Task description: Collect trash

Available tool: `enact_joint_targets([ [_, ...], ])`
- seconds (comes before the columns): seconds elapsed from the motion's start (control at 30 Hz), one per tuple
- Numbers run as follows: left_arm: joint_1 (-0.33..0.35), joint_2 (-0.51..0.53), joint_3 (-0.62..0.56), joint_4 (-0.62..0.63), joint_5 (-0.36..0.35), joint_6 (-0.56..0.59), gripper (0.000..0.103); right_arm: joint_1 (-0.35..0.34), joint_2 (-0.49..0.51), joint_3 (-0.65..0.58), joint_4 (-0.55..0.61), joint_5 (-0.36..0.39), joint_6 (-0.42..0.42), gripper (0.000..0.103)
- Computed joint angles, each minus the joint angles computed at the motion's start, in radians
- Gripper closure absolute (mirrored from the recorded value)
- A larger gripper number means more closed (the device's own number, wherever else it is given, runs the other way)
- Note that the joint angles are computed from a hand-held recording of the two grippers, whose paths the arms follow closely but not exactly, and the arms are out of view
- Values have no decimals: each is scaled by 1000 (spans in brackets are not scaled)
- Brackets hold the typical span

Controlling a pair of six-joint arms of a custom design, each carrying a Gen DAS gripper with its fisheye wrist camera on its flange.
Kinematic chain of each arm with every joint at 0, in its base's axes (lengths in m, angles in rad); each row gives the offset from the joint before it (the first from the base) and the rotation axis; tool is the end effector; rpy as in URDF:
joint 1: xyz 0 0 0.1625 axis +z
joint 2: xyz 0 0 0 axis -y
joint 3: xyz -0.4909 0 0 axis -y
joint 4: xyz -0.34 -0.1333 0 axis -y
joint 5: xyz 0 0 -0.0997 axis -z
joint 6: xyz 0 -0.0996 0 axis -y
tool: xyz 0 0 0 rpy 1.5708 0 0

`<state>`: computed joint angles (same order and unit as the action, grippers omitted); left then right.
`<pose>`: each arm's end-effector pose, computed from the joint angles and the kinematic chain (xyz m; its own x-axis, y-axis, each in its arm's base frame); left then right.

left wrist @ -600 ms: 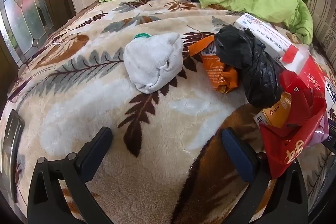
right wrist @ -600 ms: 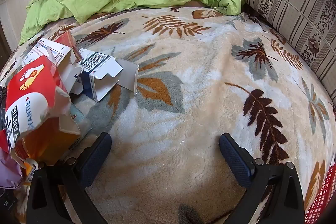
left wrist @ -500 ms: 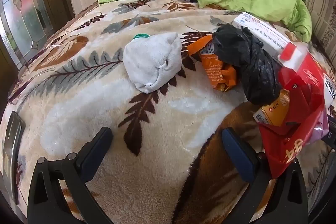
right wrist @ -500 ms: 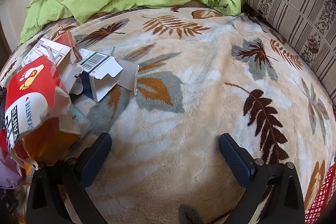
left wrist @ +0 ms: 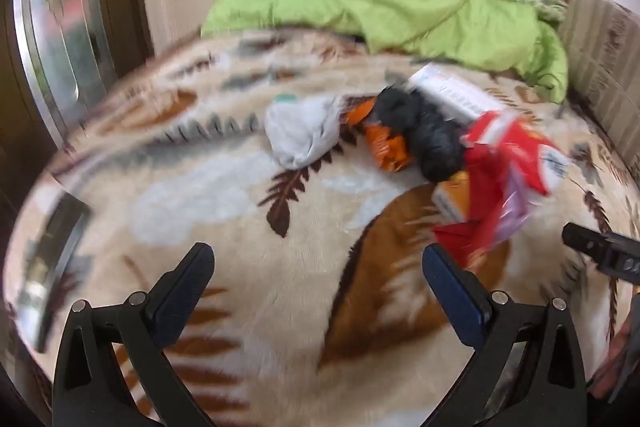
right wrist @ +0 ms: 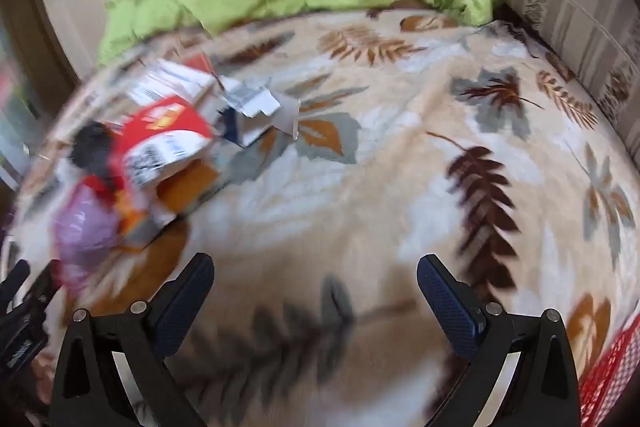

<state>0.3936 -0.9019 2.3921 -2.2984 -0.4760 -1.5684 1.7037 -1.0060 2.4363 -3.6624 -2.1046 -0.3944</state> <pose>-0.2588 -0.3477 0.1068 -0.6668 -0.2757 -0.6923 0.3929 0.6593 -0.6410 0.1404 -0.4269 0.2341 -0.7858 -0.1199 0.6067 -0.4403 0.7974 -0.4127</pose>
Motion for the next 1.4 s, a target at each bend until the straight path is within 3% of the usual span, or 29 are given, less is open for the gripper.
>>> enact_joint_targets([
  [0.13, -121, -14, 5, 90, -17, -58, 0, 12, -85, 121, -77, 51, -30, 1],
  [0.27, -252, -22, -2, 186, -47, -119, 0, 67, -131, 222, -214, 18, -87, 1],
  [0.4, -346, -22, 15, 165, -101, -116, 0, 130, -181, 283, -294, -13, -130, 1],
  [0.57, -368, -21, 28, 72, -172, -22, 0, 164, -217, 297, -277, -10, -118, 1],
  [0.67, -403, -7, 17, 143, -151, -56, 0, 196, -166, 317, -365, -60, -145, 1],
  [0.9, -408, -15, 4, 196, -154, -93, 0, 232, -114, 345, -488, -100, -195, 1],
  [1.4, -421, -23, 3, 244, -147, -130, 0, 248, -112, 345, -494, -154, -185, 1],
])
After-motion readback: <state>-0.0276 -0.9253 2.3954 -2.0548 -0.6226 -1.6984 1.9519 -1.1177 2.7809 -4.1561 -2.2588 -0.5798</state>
